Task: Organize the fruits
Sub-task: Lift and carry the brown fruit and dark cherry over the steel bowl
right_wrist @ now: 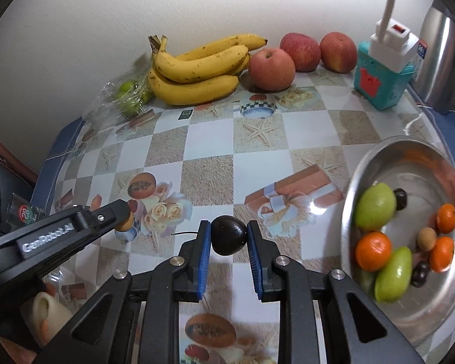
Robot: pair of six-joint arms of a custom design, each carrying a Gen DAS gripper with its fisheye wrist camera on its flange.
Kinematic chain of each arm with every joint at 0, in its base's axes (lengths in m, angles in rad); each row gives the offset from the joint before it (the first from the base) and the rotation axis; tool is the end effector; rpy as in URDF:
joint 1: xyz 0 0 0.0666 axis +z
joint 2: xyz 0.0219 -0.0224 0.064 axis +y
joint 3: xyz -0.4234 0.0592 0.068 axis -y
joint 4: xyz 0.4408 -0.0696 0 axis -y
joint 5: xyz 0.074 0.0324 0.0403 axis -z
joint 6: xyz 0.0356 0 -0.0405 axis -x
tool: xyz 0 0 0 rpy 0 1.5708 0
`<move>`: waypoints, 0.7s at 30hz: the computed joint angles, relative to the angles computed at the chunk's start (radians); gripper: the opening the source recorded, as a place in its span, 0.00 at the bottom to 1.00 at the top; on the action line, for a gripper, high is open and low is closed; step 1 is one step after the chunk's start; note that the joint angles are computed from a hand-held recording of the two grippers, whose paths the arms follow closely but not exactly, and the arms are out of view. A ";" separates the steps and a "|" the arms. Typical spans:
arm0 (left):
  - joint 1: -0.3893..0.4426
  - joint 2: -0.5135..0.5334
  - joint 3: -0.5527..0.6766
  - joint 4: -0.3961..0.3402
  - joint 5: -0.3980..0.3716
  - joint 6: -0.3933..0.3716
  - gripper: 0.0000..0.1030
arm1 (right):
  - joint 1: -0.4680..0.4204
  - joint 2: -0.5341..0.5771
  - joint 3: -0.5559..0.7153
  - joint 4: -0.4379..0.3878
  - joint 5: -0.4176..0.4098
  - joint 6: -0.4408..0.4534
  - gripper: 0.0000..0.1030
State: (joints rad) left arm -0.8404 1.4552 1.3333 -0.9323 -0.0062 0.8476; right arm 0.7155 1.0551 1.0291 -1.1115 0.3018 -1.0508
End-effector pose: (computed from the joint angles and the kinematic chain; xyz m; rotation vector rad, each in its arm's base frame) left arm 0.3549 -0.3965 0.4100 -0.0121 2.7440 -0.5361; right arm 0.2775 0.2266 0.4229 0.5259 2.5795 0.1936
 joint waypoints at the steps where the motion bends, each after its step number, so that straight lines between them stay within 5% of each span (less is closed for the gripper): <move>1: -0.005 -0.002 0.001 0.000 0.002 -0.003 0.26 | 0.008 -0.008 0.002 -0.012 0.010 -0.008 0.24; 21: -0.172 0.008 0.113 -0.041 -0.086 -0.125 0.26 | 0.057 -0.225 -0.063 -0.190 0.114 -0.208 0.24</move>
State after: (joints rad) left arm -1.0122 1.4637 1.4460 -0.9732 -0.0920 0.7226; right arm 0.7725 0.8296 0.9658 -1.3017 0.4163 -1.2591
